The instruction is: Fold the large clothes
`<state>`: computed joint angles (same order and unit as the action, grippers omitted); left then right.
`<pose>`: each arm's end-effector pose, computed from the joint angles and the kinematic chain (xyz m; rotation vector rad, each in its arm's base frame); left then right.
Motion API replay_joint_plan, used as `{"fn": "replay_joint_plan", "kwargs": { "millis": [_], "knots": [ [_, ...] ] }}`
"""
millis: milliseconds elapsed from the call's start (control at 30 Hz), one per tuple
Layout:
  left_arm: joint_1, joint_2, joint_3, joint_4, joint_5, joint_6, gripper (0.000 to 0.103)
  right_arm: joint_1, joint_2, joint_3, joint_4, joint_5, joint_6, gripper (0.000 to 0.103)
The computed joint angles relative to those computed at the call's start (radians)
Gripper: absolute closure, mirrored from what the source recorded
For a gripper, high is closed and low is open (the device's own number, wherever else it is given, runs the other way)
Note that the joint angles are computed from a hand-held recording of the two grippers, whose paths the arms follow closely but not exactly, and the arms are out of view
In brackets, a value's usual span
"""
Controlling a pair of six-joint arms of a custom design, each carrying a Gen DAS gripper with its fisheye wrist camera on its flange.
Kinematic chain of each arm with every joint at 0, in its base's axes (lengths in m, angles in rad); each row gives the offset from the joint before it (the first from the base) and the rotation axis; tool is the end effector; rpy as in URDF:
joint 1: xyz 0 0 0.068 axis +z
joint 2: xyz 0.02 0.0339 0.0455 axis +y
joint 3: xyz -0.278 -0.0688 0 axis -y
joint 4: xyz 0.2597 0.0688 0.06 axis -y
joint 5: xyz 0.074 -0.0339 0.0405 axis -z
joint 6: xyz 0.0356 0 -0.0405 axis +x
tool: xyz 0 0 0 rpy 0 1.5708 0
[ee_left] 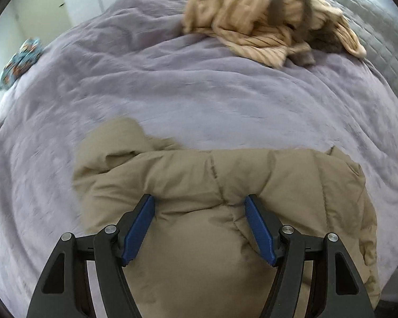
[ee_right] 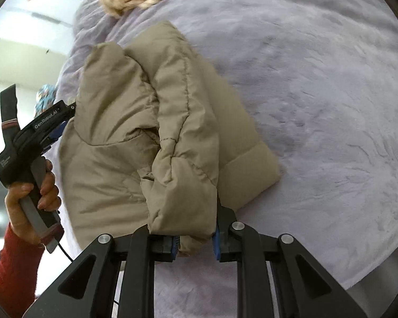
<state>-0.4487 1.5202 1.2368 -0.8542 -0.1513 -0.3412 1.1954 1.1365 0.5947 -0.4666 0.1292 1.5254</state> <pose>0.2888 -0.1331 0.2770 0.0995 2.6831 -0.0395 0.0830 0.1981 0.1907 0.5122 2.7572 0.7542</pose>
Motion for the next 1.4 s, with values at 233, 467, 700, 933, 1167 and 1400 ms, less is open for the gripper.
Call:
{"fn": "replay_joint_plan", "kwargs": {
  "millis": [233, 467, 700, 933, 1167, 1400],
  "knots": [
    [-0.102, 0.153, 0.099, 0.018, -0.036, -0.051, 0.033, -0.073, -0.08, -0.244, 0.242, -0.046, 0.102, 0.073],
    [-0.108, 0.151, 0.087, 0.008, -0.059, -0.042, 0.032, -0.076, -0.22, -0.138, -0.063, -0.054, 0.079, 0.069],
    [-0.113, 0.143, 0.079, 0.008, -0.074, -0.04, 0.032, 0.089, -0.247, 0.11, -0.365, 0.233, 0.052, 0.069],
    [-0.114, 0.126, 0.098, -0.048, -0.089, -0.052, 0.032, -0.073, -0.001, 0.059, -0.111, -0.027, -0.091, 0.069],
    [-0.082, -0.022, 0.094, -0.157, -0.029, -0.069, 0.032, -0.117, -0.051, -0.033, -0.036, -0.113, -0.051, 0.069],
    [-0.063, -0.227, 0.018, -0.304, -0.001, -0.106, 0.032, -0.087, -0.197, 0.032, -0.193, -0.049, -0.104, 0.061]
  ]
}}
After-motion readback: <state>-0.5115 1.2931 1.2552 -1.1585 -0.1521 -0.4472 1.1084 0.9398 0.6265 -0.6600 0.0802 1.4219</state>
